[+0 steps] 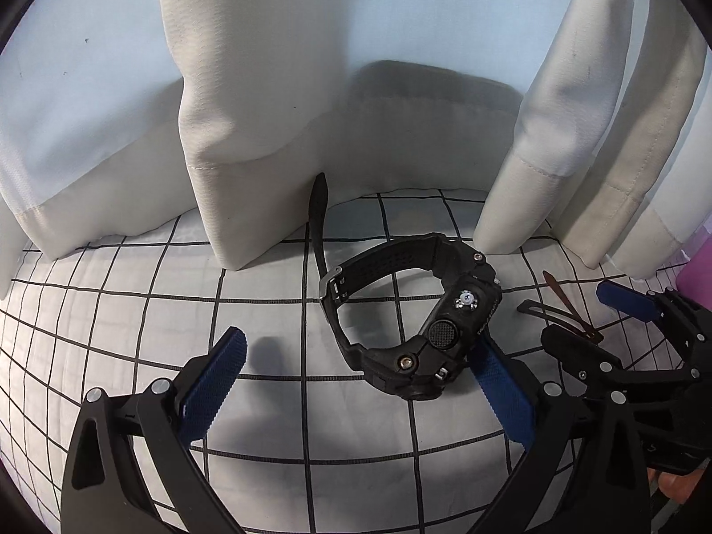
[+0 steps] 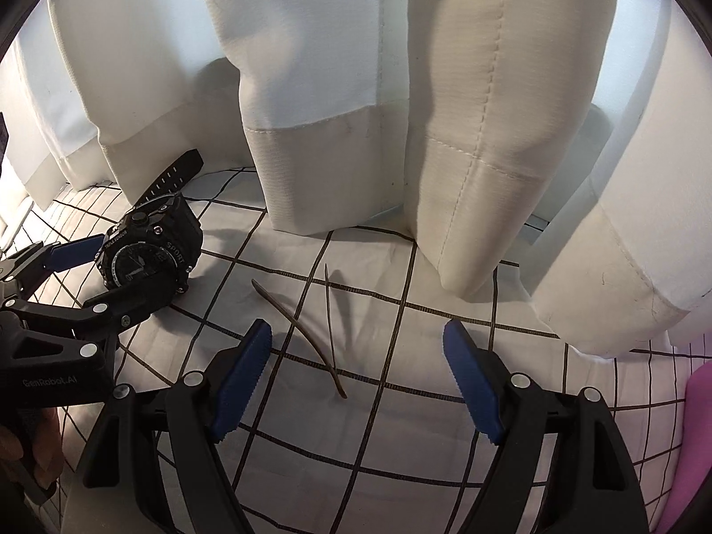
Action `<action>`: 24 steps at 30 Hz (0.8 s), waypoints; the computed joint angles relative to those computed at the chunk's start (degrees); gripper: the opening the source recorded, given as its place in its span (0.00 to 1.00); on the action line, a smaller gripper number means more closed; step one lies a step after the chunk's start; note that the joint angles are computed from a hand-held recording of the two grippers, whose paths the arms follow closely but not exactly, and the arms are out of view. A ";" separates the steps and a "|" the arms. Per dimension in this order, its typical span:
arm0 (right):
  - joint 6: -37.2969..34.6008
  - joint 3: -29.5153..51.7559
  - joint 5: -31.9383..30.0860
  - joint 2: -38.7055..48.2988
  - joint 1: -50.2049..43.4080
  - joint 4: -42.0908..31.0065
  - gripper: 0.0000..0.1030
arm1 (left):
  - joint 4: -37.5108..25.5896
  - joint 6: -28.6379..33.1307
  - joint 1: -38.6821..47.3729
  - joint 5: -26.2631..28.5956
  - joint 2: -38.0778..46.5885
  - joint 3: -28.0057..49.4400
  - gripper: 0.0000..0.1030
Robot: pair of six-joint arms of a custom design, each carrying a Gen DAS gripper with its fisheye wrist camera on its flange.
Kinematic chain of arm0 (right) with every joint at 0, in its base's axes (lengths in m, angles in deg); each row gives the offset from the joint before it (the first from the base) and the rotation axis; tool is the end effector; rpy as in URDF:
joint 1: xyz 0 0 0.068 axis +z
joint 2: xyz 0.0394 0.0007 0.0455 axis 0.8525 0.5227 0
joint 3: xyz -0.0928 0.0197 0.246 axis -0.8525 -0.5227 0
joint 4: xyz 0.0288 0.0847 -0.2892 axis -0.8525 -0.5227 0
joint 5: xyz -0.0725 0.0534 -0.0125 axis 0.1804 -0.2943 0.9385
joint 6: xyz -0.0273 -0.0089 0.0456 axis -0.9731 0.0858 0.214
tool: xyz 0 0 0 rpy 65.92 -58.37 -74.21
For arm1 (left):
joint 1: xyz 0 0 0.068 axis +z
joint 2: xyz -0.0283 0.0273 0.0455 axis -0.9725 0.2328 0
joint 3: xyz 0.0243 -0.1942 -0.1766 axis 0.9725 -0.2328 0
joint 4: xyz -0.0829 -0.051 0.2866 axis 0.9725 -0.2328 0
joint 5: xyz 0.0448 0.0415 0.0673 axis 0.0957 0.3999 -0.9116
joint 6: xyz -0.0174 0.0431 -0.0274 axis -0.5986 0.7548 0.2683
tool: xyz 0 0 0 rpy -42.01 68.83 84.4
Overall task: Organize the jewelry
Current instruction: 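Grasp black watch with left tool while right grasps the brown hairpin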
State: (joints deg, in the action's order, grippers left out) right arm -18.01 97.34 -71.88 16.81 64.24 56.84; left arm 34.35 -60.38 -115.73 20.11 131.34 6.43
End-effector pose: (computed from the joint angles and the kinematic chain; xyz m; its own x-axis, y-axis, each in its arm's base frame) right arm 0.3505 0.0477 0.1684 -0.6264 -0.5527 -0.5497 -0.6739 0.7384 0.0255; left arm 0.2628 -0.1921 0.1640 -0.7280 -0.3409 -0.5948 -0.3650 0.9271 -0.0846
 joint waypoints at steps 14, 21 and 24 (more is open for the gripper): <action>-3.17 -2.41 -2.54 -0.85 -1.56 2.17 0.73 | 10.24 8.60 5.64 5.02 -0.11 -0.89 0.70; -3.00 -5.18 -3.23 -3.77 -0.94 2.82 0.46 | 11.91 8.17 5.59 6.39 -3.56 -4.05 0.61; -1.75 -6.54 -2.19 -5.25 0.17 4.01 0.22 | 10.95 6.50 3.59 5.21 -5.70 -5.85 0.61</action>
